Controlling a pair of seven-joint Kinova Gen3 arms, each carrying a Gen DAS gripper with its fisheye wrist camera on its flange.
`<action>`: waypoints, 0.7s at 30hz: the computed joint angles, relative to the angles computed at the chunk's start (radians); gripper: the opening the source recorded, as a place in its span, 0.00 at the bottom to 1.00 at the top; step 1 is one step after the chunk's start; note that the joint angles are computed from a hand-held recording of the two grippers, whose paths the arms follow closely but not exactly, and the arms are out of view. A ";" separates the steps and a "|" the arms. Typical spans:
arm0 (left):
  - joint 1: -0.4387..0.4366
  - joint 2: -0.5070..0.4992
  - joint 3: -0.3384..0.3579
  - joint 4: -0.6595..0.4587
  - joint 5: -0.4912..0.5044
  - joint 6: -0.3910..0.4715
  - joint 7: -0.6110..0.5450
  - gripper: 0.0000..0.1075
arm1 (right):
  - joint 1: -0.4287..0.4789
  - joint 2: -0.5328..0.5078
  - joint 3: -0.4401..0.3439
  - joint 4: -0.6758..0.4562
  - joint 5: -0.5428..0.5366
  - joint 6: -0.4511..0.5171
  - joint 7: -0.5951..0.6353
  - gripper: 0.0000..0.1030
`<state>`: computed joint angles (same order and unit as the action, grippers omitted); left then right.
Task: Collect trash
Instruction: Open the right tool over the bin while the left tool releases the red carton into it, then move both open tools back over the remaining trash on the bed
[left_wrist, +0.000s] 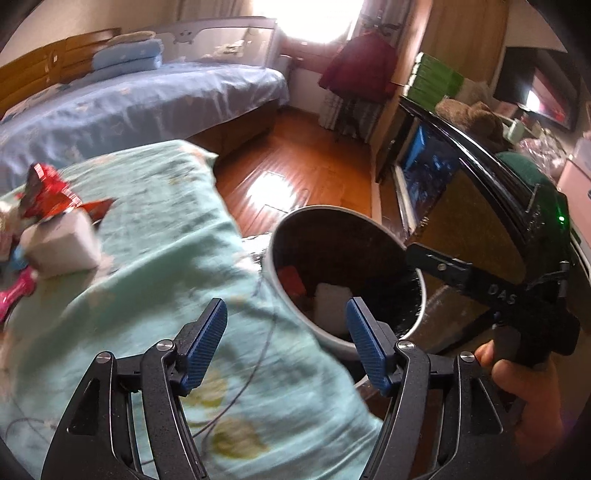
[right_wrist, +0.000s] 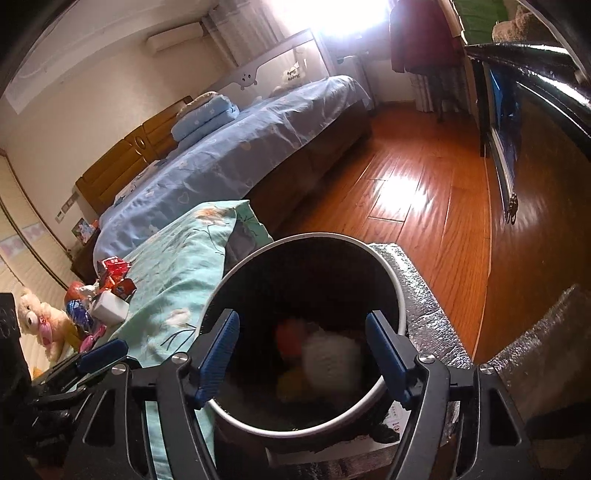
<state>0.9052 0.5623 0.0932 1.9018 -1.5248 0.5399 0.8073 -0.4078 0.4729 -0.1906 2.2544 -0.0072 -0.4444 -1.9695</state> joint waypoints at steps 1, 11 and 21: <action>0.004 -0.005 -0.002 0.011 -0.004 0.005 0.014 0.63 | -0.003 -0.004 -0.003 0.002 -0.001 -0.003 -0.001 0.73; -0.001 -0.069 0.066 0.169 -0.055 0.126 0.241 0.63 | -0.079 -0.014 -0.020 -0.004 -0.019 -0.018 0.013 0.78; -0.027 -0.119 0.148 0.339 -0.078 0.234 0.471 0.63 | -0.169 0.019 -0.042 -0.059 -0.033 0.015 0.030 0.81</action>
